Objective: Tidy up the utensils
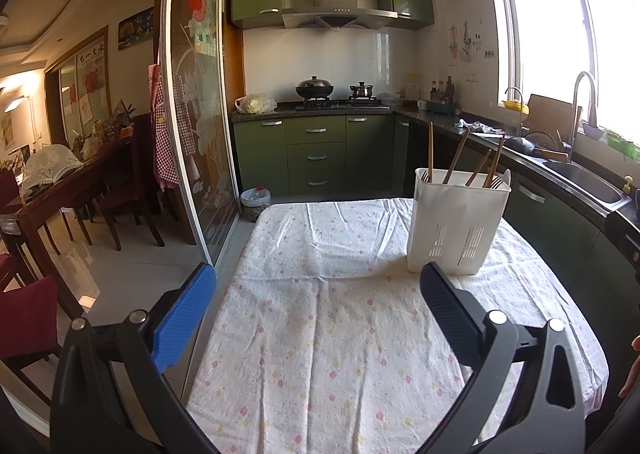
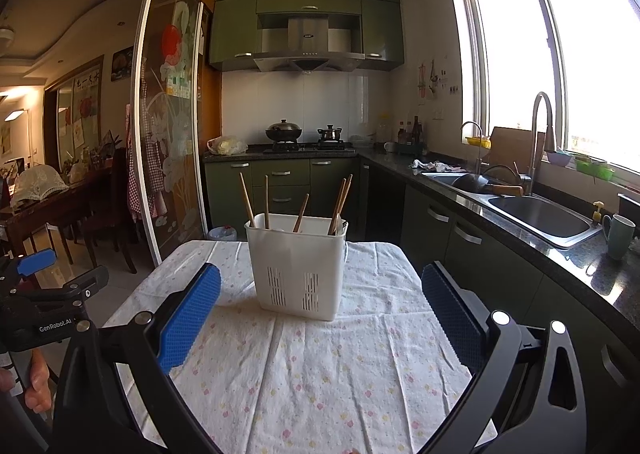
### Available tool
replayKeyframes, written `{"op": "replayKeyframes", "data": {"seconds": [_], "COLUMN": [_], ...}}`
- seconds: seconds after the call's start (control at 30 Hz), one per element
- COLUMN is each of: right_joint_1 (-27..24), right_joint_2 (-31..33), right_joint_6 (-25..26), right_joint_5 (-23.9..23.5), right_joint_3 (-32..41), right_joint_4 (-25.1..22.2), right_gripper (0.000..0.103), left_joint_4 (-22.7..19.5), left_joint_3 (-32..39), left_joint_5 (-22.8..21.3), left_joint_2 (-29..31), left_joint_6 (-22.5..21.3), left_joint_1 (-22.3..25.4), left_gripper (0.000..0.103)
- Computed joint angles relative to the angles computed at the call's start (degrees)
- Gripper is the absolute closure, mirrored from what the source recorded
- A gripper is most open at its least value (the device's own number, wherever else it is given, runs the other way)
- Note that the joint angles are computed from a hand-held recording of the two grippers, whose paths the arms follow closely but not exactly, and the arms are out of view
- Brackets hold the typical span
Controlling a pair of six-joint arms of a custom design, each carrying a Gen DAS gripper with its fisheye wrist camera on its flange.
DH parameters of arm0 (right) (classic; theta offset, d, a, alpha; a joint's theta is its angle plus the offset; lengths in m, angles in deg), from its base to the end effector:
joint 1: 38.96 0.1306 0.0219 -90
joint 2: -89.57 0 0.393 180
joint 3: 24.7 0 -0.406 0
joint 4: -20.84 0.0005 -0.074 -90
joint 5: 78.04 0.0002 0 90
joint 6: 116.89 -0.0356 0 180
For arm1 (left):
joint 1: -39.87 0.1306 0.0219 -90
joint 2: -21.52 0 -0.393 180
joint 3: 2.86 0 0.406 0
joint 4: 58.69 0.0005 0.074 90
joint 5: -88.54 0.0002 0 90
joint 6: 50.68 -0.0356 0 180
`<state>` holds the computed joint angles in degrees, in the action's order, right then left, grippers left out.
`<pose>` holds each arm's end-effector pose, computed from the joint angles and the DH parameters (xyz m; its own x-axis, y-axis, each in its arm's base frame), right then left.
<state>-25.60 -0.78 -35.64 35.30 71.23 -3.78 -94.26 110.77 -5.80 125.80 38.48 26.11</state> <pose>0.5135 0.1069 0.5342 -0.2792 0.0773 -0.9571 0.1985 0.9799 0.0212 0.6004 -0.1448 0.5289 -0.4266 0.1195 -0.8965 0.1775 0.9830 0.0466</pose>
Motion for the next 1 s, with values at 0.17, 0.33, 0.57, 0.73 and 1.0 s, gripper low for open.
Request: {"op": "replayKeyframes", "data": {"seconds": [0.17,0.33,0.57,0.73,1.0], "right_joint_1": [-0.18,-0.26,-0.29,-0.29,-0.34], "right_joint_2": [-0.29,-0.4,-0.38,-0.38,-0.38], "right_joint_6": [-0.21,-0.19,-0.19,-0.24,-0.26], "right_joint_5": [0.13,0.15,0.14,0.09,0.06], "right_joint_3": [-0.2,-0.23,-0.16,-0.16,-0.19], "right_joint_4": [0.4,0.27,0.14,0.26,0.09], "right_gripper": [0.004,0.004,0.004,0.004,0.004], "left_joint_4": [0.0,-0.09,-0.63,-0.66,-0.7], "left_joint_3": [0.13,0.17,0.66,0.62,0.71], "left_joint_5": [0.01,0.09,0.01,0.17,0.04], "left_joint_2": [-0.01,-0.06,0.18,0.18,0.3], "left_joint_6": [-0.01,-0.1,-0.18,-0.18,-0.23], "left_joint_1": [-0.02,-0.02,-0.29,-0.27,-0.32], "left_gripper": [0.006,0.006,0.006,0.006,0.006]}}
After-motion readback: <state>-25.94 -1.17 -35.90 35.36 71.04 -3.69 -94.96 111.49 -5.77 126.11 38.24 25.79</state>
